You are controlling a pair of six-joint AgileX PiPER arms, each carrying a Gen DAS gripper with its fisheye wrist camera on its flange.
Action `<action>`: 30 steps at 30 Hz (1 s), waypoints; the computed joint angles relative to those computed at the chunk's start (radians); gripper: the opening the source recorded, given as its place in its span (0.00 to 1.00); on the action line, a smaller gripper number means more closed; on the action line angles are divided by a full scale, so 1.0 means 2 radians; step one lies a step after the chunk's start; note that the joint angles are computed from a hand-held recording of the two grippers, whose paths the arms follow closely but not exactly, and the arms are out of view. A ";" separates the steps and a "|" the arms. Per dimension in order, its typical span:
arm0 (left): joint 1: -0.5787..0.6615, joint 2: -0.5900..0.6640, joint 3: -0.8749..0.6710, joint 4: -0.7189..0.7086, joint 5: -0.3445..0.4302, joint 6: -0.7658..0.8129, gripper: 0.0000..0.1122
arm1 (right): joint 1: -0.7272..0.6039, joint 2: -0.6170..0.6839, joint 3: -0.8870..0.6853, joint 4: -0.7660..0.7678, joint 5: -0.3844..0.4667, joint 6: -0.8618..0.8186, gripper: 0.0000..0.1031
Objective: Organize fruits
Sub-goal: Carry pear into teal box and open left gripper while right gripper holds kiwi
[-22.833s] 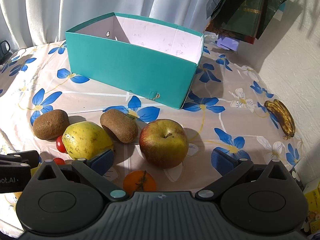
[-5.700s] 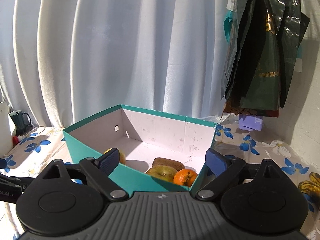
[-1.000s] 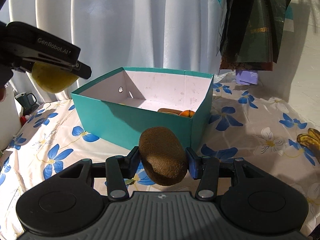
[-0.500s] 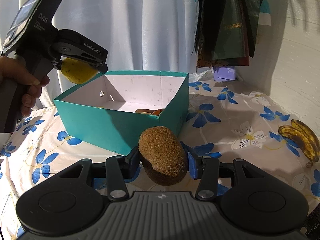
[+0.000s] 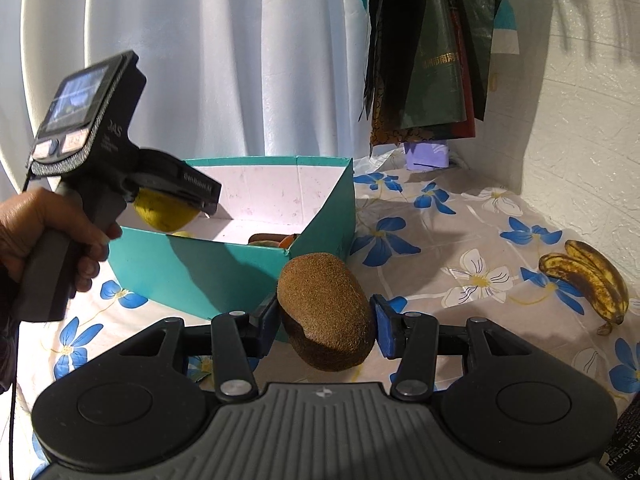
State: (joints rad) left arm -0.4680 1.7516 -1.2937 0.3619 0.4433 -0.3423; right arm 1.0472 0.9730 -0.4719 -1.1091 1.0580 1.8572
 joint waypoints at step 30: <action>-0.002 0.034 -0.004 0.047 0.001 -0.030 0.67 | 0.006 -0.004 -0.009 -0.008 0.028 0.004 0.46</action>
